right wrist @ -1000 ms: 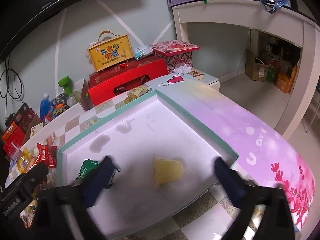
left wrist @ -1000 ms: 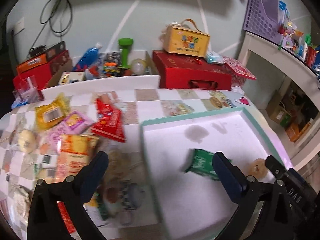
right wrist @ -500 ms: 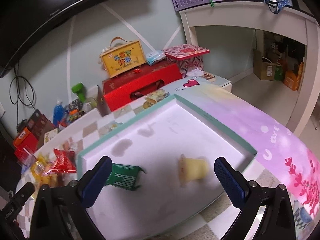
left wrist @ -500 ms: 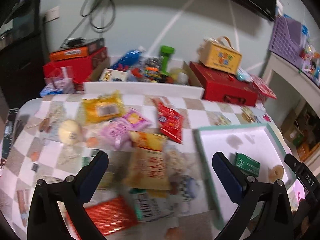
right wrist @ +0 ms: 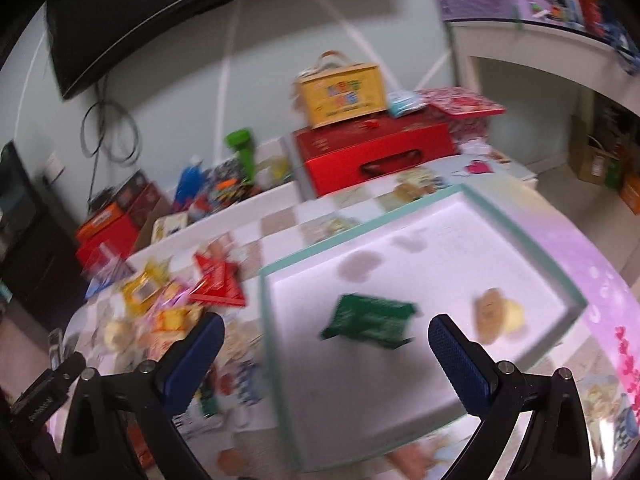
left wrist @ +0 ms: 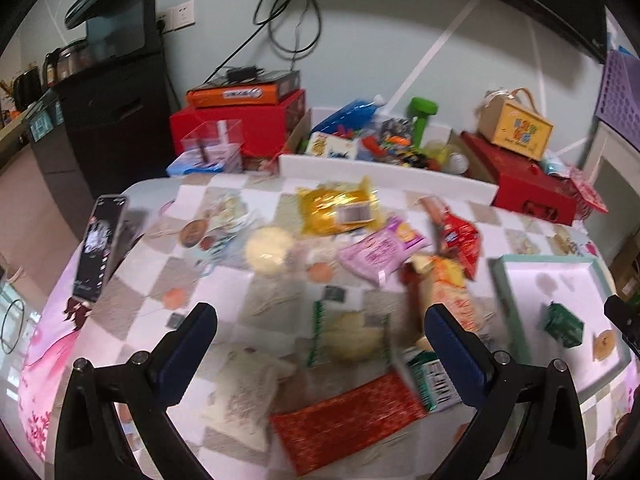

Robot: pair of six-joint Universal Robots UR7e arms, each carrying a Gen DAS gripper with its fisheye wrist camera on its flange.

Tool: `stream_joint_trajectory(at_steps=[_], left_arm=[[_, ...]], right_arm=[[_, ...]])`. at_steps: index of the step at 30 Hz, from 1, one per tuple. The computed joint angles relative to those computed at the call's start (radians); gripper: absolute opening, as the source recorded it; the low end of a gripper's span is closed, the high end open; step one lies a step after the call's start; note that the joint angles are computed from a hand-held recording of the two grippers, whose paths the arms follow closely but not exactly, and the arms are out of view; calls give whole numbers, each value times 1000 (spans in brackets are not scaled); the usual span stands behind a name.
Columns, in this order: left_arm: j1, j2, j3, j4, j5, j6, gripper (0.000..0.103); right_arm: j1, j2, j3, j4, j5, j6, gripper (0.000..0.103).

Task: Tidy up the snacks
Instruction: 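Move both open tools back to the snack pile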

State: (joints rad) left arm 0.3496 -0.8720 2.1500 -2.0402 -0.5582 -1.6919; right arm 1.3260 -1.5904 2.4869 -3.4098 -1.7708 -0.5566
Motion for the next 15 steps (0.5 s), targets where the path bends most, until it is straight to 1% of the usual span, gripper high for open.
stream_joint_trajectory(at_steps=[3,5,7,9,11,15], left_arm=[[-3,-35,24,50,-19,-75,103],[-5,-50,26,119,-33,-140,103],[-3,-66,43,134,-43,-159,103],[4,-82,70,109,-56,-159,103],[15,-89,96,63,-69,-146,103],[45,-87,147,-74,-105,-83,103]], right_arm=[[36,25,15,7,-4,-25,103],[61,52,23,-2,-18,-28,103],[84,80,29,-7,-27,-25,103],[106,112,28,-6,-41,-29,103],[133,159,30,-26,-78,-44,103],[163,251,27,-61,-149,-69,103]])
